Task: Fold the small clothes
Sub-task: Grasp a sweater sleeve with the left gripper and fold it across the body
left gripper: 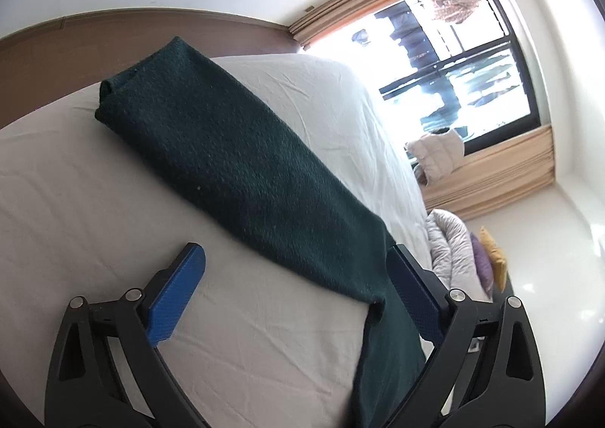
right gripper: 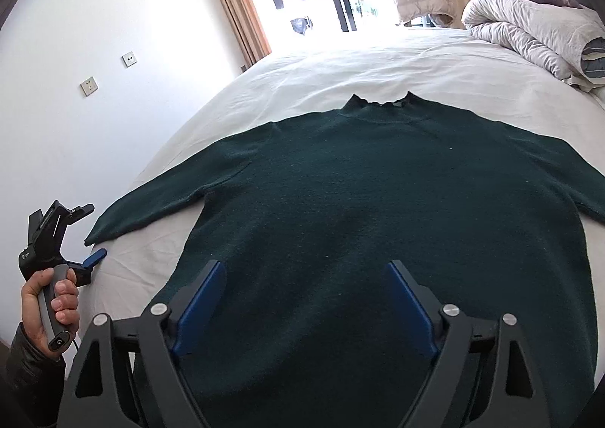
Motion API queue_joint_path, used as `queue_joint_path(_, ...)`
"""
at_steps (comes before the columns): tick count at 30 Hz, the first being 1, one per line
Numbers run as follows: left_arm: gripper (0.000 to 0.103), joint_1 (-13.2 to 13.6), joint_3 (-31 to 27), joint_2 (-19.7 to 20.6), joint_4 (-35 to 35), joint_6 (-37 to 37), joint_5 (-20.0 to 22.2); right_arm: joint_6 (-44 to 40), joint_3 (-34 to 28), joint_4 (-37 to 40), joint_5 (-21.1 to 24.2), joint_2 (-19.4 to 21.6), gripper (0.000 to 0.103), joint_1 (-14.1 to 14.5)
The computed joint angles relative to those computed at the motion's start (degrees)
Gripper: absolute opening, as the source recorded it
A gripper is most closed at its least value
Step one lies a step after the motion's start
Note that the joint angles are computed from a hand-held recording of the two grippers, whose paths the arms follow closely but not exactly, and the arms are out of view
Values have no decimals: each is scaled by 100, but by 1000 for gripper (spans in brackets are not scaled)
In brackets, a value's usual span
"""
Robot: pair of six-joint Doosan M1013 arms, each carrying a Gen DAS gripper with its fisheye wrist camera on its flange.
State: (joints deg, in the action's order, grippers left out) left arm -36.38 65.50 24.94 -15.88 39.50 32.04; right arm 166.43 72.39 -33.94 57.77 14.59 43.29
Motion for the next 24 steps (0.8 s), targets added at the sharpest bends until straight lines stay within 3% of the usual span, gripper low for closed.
queue_joint_path(4,96,90,-3,129,-211,-159,-449,-11,-38,211,-240,67,74,-68)
queue_joint_path(7,83,165,-27,261,-376,-205,-700,-2,-88,125,-243,90,74,-24)
queue_joint_path(10,49,292,-127,450,-728,-209,-787,14,-91,38,-247,77,74,9)
queue_joint_path(11,32,335,-185,527,-845,-225,-762,44,-82,15,-232,68,74,10)
queue_joint_path(13,25,393,-298,656,-988,-224,-751,128,-37,-8,-220,39,74,1)
queue_joint_path(15,23,410,-484,774,-749,-354,-657,246,50,-48,-247,-13,74,-7)
queue_joint_path(19,20,303,-932,993,366,-1099,-438,487,231,-179,-278,-118,74,-9)
queue_joint_path(22,16,151,-1573,1183,1350,-1423,151,644,369,-285,-255,-196,74,0)
queue_joint_path(24,16,7,-2288,1440,1832,-1208,700,842,506,-359,-291,-272,74,-3)
